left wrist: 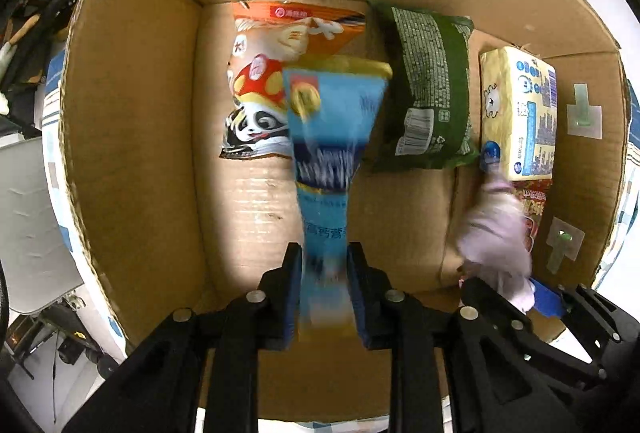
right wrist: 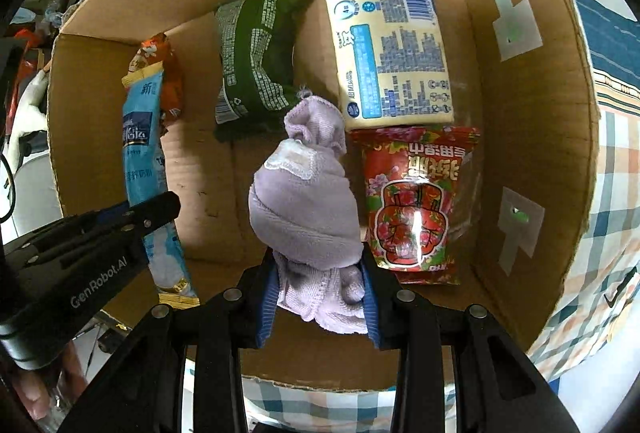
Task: Organize soft objects
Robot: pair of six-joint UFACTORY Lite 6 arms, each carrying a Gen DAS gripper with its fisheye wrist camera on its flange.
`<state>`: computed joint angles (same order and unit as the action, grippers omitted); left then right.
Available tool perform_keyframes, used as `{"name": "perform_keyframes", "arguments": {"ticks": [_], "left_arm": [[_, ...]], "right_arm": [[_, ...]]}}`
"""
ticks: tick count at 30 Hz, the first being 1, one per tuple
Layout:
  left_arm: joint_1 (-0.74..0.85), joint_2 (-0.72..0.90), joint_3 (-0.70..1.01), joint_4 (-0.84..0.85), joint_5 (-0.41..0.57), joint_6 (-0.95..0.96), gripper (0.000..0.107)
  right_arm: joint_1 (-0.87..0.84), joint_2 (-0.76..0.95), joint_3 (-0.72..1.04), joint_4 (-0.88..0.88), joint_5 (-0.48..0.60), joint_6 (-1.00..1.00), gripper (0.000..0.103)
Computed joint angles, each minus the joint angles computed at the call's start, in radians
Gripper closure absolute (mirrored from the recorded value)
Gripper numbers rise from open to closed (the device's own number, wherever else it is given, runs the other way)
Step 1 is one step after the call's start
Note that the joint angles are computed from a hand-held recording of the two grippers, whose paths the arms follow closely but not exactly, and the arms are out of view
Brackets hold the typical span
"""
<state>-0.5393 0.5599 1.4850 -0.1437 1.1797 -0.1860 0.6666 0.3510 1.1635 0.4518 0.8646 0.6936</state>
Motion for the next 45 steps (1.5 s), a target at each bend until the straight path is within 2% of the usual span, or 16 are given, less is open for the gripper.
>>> {"name": "perform_keyframes", "arguments": {"ticks": [4,8,17,19,21,24,27,29,31,39,45], "left_arm": [[-0.016,-0.02,-0.014,0.025,0.008,-0.007,0.079],[-0.024,-0.077,-0.057,0.036,-0.001,-0.028,0.077],[-0.026,-0.266,-0.148,0.089,-0.026,-0.081,0.073],[-0.037,-0.289,-0.153,0.102,-0.034,-0.102,0.059],[-0.042,-0.315,-0.167,0.123,-0.046,-0.119,0.038],[-0.04,-0.323,-0.15,0.142,-0.05,-0.13,0.017],[-0.024,-0.365,-0.151,0.167,-0.039,-0.127,0.012],[-0.026,-0.396,-0.16,0.174,-0.038,-0.138,0.012],[-0.028,-0.428,-0.179,0.18,-0.047,-0.146,0.012],[-0.057,-0.57,-0.216,0.21,-0.026,-0.216,0.011],[-0.159,-0.731,-0.206,0.296,0.052,-0.348,0.011]], "right_arm": [[-0.002,0.027,0.027,0.012,0.01,-0.018,0.057],[0.01,0.037,0.049,-0.018,0.031,0.005,0.042],[0.065,-0.028,0.091,-0.179,0.12,0.137,0.027],[0.073,-0.05,0.089,-0.208,0.139,0.157,0.026],[0.082,-0.069,0.091,-0.22,0.148,0.177,0.025],[0.111,-0.08,0.113,-0.246,0.171,0.231,0.015],[0.097,-0.101,0.087,-0.264,0.168,0.22,0.012],[0.111,-0.116,0.088,-0.27,0.179,0.239,0.005],[0.122,-0.115,0.11,-0.291,0.201,0.26,0.002],[0.168,-0.189,0.121,-0.371,0.267,0.366,0.0],[0.234,-0.291,0.114,-0.44,0.309,0.46,0.0]]}}
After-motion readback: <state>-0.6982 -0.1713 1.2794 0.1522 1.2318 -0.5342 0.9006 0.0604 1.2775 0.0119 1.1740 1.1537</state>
